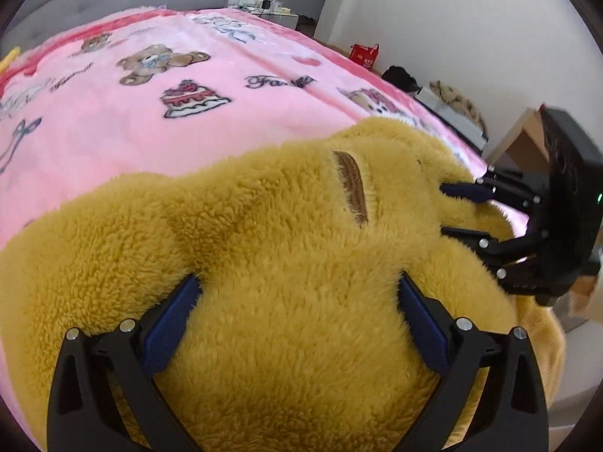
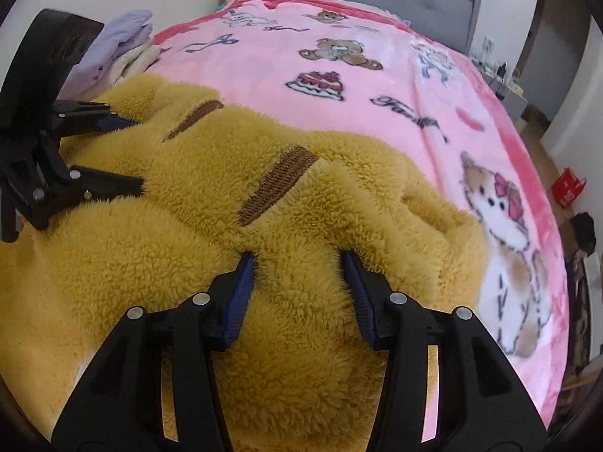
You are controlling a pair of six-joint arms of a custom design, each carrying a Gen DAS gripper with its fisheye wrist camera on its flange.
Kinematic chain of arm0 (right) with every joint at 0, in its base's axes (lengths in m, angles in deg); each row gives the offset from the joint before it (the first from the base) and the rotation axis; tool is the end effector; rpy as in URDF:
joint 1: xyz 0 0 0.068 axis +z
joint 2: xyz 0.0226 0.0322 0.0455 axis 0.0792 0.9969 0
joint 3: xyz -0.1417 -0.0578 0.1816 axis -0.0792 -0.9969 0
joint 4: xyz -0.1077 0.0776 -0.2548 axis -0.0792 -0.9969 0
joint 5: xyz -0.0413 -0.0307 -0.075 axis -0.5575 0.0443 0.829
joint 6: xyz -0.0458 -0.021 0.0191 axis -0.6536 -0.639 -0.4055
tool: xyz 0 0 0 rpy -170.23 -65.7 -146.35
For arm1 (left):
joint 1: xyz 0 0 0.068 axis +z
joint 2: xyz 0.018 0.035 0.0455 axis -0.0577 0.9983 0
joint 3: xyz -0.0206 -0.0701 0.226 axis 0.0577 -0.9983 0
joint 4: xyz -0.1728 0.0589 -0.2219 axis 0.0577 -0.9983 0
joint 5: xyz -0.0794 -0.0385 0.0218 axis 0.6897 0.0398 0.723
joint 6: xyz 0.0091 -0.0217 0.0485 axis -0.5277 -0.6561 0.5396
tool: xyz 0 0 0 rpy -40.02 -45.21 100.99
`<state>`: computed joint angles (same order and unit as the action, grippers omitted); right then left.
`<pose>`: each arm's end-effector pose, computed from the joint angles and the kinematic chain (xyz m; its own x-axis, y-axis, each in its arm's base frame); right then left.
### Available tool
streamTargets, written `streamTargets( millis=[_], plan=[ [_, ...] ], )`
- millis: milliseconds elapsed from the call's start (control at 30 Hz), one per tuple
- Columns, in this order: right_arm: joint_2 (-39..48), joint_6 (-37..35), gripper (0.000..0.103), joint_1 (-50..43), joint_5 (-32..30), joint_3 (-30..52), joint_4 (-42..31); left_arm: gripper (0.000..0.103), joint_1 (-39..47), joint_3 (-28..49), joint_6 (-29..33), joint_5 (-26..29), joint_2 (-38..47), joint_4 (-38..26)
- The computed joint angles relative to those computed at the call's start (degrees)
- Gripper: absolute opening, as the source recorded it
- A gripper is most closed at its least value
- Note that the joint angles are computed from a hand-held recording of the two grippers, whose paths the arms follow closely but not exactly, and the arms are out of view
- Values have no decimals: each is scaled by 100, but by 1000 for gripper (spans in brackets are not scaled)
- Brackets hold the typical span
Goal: Fold large clothes
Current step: 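Press the folded fleece flat with both open grippers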
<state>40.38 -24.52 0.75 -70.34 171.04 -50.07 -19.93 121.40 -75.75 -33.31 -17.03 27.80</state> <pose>0.3452 -0.0068 0.3241 -0.5501 -0.5967 -0.5843 -0.7328 0.6804 -0.0049 0.2510 -0.0783 0.2840 -0.8604 0.0343 -0.5085 0.1520 0.9696 -0.1918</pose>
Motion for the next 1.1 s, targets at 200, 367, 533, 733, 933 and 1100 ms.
streamTargets(
  millis=[200, 367, 533, 733, 933, 1100],
  plan=[
    [-242, 164, 45, 53, 56, -449, 392, 98, 11, -65, -23, 9, -28, 111],
    [-18, 0, 55, -66, -180, 359, -305, 98, -138, 479, -242, -201, -106, -416],
    [-920, -292, 86, -463, -1094, 126, -282, 98, -165, 1084, -851, -187, -384, -1073],
    [-1789, -235, 84, -953, -1575, -329, -150, 98, -523, 1386, -1294, -929, -705, -1809],
    [-1704, 194, 71, -949, -1358, -342, -487, 98, -821, 1069, -1511, -970, -875, -2131],
    [-1668, 320, 62, -635, -570, -772, -415, 98, -1152, 474, -1751, -1127, -1013, -2096]
  ],
)
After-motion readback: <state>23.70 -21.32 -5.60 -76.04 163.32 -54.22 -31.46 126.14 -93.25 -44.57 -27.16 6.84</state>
